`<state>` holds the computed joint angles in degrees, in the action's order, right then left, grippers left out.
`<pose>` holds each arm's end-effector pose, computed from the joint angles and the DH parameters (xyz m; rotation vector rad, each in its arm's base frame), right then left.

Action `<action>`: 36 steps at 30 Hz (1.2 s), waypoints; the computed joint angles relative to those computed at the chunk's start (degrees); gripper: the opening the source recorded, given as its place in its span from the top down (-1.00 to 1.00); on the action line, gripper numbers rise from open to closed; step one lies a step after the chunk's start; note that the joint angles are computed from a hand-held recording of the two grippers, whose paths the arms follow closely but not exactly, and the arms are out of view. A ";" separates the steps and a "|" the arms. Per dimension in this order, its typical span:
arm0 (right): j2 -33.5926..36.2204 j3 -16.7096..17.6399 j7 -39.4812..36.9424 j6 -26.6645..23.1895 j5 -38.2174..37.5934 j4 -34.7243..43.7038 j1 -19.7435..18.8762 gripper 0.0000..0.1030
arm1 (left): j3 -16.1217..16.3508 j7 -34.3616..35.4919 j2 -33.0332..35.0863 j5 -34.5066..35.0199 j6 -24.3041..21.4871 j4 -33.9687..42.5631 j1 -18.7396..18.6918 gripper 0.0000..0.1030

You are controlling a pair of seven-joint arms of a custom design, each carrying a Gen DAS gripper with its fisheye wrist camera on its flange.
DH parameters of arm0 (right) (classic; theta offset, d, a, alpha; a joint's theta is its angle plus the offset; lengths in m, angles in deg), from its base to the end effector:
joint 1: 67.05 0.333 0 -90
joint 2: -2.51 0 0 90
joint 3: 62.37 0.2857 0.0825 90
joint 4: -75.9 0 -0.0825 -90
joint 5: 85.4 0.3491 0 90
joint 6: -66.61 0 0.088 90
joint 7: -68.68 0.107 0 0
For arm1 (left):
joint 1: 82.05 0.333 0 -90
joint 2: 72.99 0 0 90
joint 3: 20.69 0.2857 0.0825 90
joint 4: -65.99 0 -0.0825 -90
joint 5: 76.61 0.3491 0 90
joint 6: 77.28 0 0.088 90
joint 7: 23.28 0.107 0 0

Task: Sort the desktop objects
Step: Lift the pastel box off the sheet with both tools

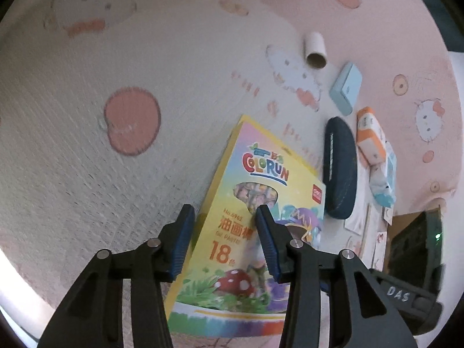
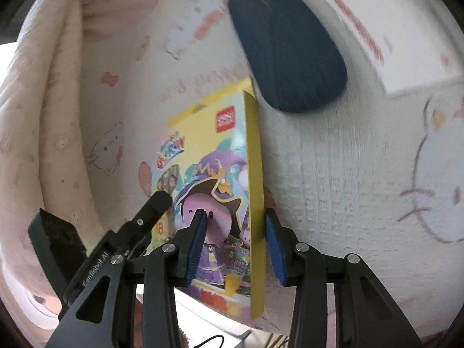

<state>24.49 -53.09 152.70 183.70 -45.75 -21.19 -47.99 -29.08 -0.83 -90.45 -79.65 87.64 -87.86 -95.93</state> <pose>0.5329 0.3164 0.3755 -2.1216 1.6474 0.8017 0.3919 -0.1565 0.3812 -2.8240 1.0907 -0.7658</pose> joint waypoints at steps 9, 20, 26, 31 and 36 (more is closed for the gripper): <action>-0.77 0.98 -5.81 4.82 4.43 -3.31 -0.58 0.01 | -0.27 8.05 2.39 1.06 -2.71 2.62 -0.74 -0.22; -4.89 0.62 -9.11 10.70 0.90 -7.99 2.00 0.18 | 0.10 5.98 -0.55 -3.96 1.96 -1.52 -1.30 -0.14; -8.71 0.70 -11.75 14.77 -2.06 -9.24 3.39 0.27 | -0.04 1.94 -4.58 -2.04 4.68 -4.25 -1.79 -0.13; -11.34 0.94 -13.89 17.16 0.33 -8.81 3.71 0.35 | -1.63 -2.87 -8.16 0.22 8.07 -5.48 -0.17 -0.12; -15.30 0.35 -16.35 19.42 2.16 -10.47 3.68 0.35 | -5.47 -6.89 -10.18 6.95 7.33 -3.10 3.66 -0.11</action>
<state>9.19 -52.74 136.35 203.12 -43.59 -31.65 -44.32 -34.55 -7.72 -100.63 -72.70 94.97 -90.96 -92.27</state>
